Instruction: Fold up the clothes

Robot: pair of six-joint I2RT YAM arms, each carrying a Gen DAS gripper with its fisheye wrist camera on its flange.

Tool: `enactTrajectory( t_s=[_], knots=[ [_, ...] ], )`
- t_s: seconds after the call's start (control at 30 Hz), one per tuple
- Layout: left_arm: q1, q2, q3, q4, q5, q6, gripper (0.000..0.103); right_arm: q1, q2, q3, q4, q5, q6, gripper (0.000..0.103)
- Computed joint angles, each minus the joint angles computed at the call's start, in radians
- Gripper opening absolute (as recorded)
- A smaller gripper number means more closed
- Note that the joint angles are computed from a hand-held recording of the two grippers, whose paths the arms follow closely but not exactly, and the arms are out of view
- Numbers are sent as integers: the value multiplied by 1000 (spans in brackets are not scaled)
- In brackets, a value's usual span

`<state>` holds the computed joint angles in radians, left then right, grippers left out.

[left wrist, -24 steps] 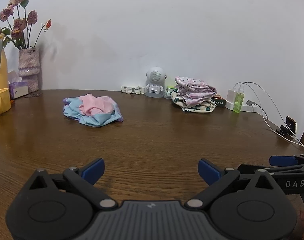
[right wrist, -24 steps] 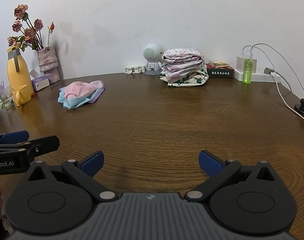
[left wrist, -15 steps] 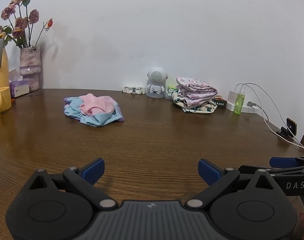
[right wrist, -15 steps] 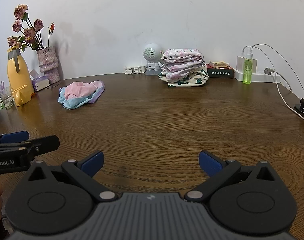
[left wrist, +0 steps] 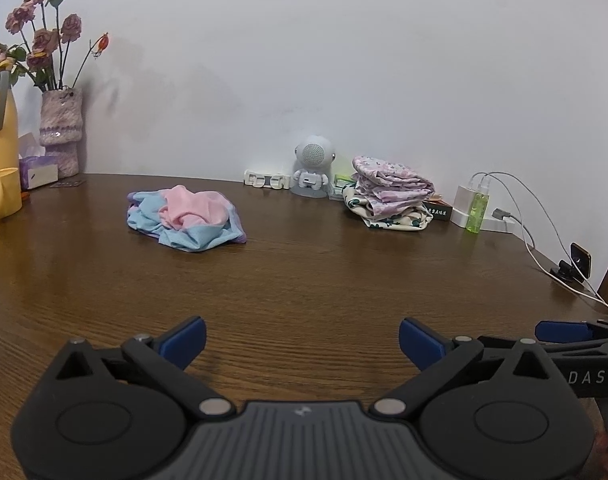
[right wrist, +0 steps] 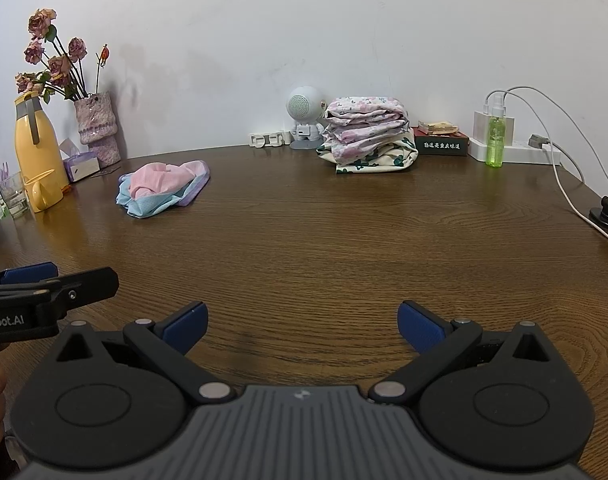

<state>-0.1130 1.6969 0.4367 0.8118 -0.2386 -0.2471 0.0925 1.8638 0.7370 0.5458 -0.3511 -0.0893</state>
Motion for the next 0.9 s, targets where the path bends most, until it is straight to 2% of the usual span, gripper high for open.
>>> enactTrajectory(
  t_s=[0.9],
  knots=[
    [-3,-13,7,-29,2,-13,103,-1,-1,2,0,-3,2,103]
  ],
)
